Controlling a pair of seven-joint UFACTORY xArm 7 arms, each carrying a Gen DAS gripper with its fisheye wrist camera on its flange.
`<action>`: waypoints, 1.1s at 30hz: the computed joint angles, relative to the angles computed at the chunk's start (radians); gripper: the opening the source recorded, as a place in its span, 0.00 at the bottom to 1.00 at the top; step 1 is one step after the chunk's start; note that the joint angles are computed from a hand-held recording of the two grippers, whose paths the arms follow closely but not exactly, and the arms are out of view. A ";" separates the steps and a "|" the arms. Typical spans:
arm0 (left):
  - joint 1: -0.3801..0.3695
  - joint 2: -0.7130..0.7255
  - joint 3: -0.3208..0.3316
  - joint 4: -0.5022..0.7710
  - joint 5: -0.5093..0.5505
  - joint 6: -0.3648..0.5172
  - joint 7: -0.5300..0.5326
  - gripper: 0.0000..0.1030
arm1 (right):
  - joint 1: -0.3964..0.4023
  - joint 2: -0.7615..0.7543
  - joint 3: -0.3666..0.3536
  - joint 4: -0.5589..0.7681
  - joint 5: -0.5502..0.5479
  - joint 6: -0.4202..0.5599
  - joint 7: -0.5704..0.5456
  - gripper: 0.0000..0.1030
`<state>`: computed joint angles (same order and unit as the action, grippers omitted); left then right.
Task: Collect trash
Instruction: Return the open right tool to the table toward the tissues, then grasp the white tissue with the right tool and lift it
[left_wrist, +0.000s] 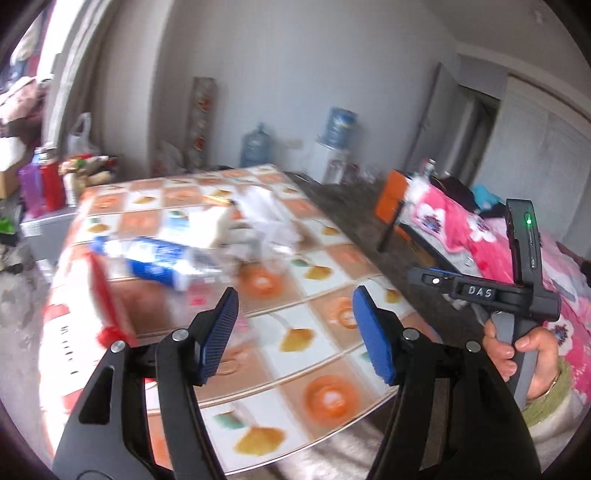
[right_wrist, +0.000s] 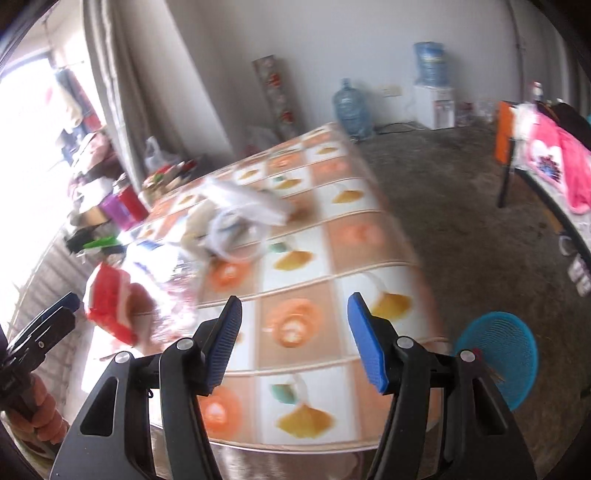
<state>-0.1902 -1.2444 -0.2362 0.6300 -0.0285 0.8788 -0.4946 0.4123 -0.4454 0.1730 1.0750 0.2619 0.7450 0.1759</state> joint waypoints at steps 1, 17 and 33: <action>0.011 -0.053 0.014 -0.019 0.015 0.024 -0.001 0.59 | 0.005 0.018 0.022 0.021 -0.007 0.001 0.016 0.57; 0.245 -0.370 0.153 -0.243 0.103 0.174 -0.009 0.59 | 0.070 0.358 0.119 0.343 -0.233 0.028 0.148 0.59; 0.275 -0.335 0.155 -0.311 0.100 0.093 0.002 0.46 | 0.247 0.806 0.018 0.908 -0.571 0.162 0.094 0.59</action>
<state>0.0849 -1.5794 -0.0817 0.3186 0.0717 0.9718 -0.4927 0.6596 0.3603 0.1906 1.9834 -0.3094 0.9071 0.2697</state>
